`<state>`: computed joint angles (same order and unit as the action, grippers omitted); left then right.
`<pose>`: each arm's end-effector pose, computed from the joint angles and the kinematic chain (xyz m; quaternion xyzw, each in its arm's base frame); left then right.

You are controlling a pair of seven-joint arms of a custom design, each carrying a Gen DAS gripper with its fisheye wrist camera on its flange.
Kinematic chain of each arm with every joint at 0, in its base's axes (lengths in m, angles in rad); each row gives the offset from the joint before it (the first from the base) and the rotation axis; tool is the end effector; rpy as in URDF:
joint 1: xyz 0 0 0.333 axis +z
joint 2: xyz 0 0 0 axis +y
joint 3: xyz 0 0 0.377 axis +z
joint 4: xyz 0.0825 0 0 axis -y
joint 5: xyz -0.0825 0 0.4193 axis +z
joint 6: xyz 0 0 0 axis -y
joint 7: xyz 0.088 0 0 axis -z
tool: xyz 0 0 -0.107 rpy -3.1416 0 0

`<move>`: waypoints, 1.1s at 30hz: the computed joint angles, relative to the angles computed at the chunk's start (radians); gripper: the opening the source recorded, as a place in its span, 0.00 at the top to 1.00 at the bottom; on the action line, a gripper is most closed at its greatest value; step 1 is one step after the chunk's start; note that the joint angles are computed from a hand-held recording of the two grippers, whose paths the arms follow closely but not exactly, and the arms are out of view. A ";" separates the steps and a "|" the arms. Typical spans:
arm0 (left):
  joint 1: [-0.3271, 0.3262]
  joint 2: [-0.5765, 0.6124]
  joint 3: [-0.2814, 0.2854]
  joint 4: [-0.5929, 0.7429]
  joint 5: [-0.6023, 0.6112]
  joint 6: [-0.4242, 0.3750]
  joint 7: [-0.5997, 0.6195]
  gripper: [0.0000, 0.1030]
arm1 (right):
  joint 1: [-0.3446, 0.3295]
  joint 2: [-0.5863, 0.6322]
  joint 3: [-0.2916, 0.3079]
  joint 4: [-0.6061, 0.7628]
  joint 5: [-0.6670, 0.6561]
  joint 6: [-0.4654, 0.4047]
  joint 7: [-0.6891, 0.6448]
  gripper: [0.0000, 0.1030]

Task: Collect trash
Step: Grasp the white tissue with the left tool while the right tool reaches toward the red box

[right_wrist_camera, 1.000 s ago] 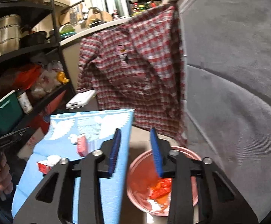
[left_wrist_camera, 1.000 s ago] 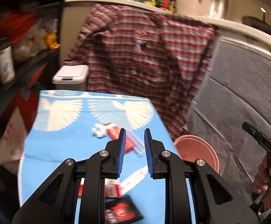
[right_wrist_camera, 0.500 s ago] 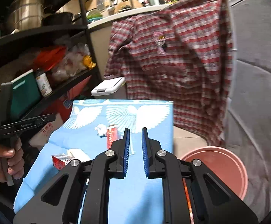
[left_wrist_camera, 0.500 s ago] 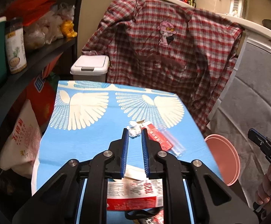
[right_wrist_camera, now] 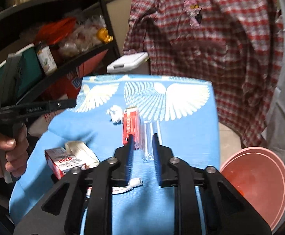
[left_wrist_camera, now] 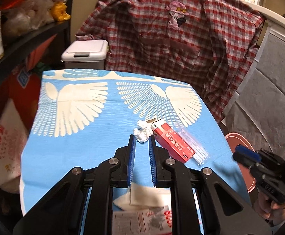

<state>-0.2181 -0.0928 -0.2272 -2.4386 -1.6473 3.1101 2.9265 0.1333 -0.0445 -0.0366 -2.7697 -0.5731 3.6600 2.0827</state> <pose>0.4677 -0.1308 0.4008 -0.5925 0.7063 -0.3561 0.1526 0.4213 0.1114 0.3622 -0.7039 0.5633 -0.1867 0.3903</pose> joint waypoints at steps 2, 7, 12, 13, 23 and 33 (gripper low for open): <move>0.002 0.019 0.005 0.012 0.029 -0.014 -0.024 0.86 | -0.002 0.025 -0.001 0.022 -0.027 -0.004 0.013 0.64; 0.011 0.079 0.024 0.040 0.162 -0.067 -0.154 0.86 | -0.025 0.075 0.017 0.078 -0.096 -0.021 0.058 0.63; 0.027 0.136 0.024 0.066 0.313 -0.100 -0.309 0.86 | -0.057 0.109 0.042 0.122 -0.186 -0.043 0.117 0.67; 0.034 0.145 0.022 0.072 0.324 -0.109 -0.322 0.86 | -0.059 0.114 0.047 0.128 -0.190 -0.057 0.116 0.71; 0.095 0.222 -0.005 0.130 0.573 -0.181 -0.601 0.75 | -0.116 0.124 0.065 0.148 -0.330 -0.054 0.238 0.99; 0.143 0.252 -0.034 0.143 0.670 -0.250 -0.722 0.97 | -0.104 0.099 0.048 0.134 -0.338 -0.041 0.248 0.99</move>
